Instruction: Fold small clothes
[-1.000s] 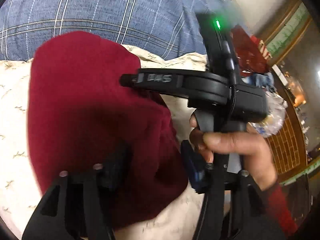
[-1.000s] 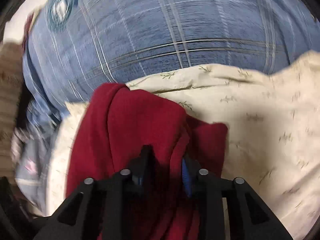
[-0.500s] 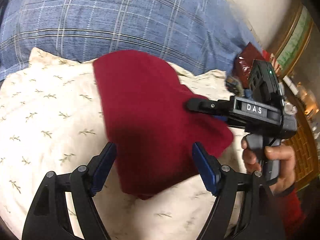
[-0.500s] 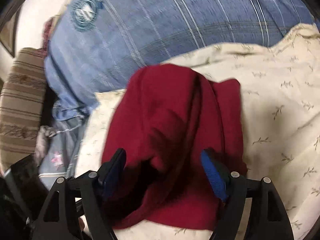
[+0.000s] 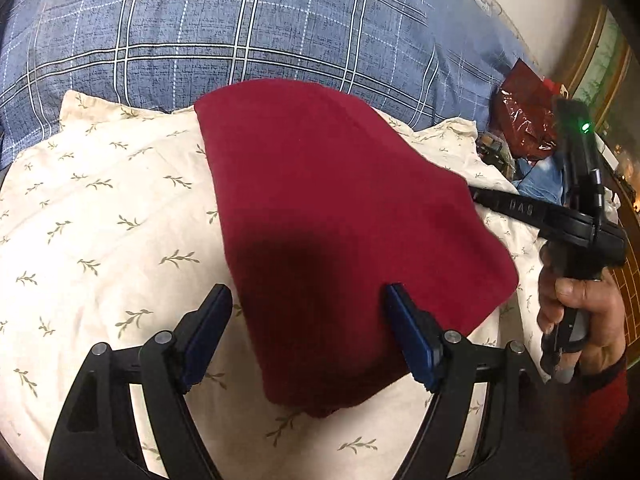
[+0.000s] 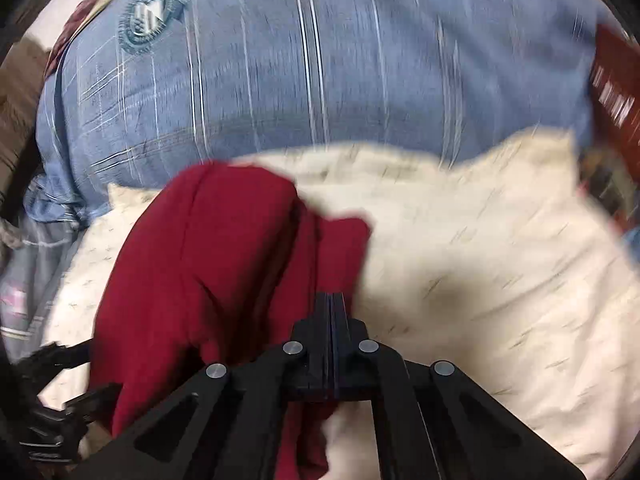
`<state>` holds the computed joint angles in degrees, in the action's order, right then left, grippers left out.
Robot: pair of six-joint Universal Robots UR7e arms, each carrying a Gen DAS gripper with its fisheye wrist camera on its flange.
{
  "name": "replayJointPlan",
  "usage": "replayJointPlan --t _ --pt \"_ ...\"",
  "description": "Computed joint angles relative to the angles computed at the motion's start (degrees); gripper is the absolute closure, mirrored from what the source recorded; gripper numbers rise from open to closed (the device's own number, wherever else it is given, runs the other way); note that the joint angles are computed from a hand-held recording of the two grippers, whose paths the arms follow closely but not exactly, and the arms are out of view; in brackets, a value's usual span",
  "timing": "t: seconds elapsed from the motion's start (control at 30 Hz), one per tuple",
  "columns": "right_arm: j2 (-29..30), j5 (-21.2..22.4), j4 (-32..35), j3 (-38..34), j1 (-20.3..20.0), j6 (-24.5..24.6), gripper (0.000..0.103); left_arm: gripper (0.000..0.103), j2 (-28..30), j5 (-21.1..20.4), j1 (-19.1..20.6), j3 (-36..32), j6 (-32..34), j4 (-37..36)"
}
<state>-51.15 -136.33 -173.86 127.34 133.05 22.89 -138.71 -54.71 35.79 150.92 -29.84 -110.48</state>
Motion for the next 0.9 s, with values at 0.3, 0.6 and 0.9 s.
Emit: replayJointPlan --t 0.3,0.6,0.9 --pt "-2.63 15.79 -13.58 3.11 -0.25 0.86 0.041 0.024 -1.61 0.48 -1.22 -0.11 -0.9 2.14" --pt "3.87 15.9 -9.6 -1.31 -3.01 -1.2 0.079 0.024 -0.73 2.46 -1.62 -0.67 -1.21 1.87" --pt "4.31 1.11 -9.46 0.43 -0.05 -2.26 0.073 0.018 1.98 2.2 0.03 0.03 0.65 -1.87"
